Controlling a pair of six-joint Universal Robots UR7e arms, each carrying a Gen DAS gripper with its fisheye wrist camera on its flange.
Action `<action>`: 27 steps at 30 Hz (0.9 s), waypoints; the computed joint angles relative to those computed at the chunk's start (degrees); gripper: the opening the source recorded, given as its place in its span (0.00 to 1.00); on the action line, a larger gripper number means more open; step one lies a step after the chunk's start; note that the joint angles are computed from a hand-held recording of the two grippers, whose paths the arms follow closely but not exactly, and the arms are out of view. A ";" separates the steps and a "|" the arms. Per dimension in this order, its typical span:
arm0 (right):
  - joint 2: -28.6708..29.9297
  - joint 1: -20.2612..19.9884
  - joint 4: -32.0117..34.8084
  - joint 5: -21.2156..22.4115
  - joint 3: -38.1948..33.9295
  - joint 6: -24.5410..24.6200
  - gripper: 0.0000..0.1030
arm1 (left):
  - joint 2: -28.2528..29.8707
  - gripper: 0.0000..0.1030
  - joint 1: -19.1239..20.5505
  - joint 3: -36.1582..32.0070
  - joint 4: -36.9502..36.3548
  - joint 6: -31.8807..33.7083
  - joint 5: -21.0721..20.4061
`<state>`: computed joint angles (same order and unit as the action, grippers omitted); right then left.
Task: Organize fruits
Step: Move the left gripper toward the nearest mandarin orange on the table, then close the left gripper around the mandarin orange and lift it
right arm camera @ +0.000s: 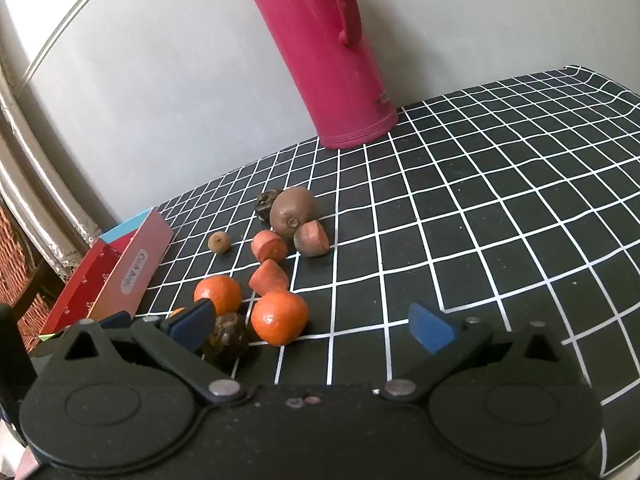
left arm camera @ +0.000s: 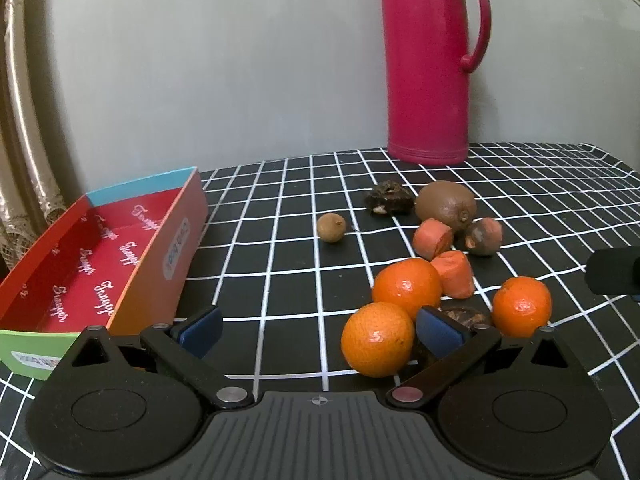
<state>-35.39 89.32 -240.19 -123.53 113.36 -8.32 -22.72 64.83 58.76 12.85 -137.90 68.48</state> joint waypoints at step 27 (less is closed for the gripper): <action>-0.77 -0.15 1.79 1.09 0.44 3.09 1.00 | 3.27 0.37 0.52 -4.92 6.46 -0.60 4.13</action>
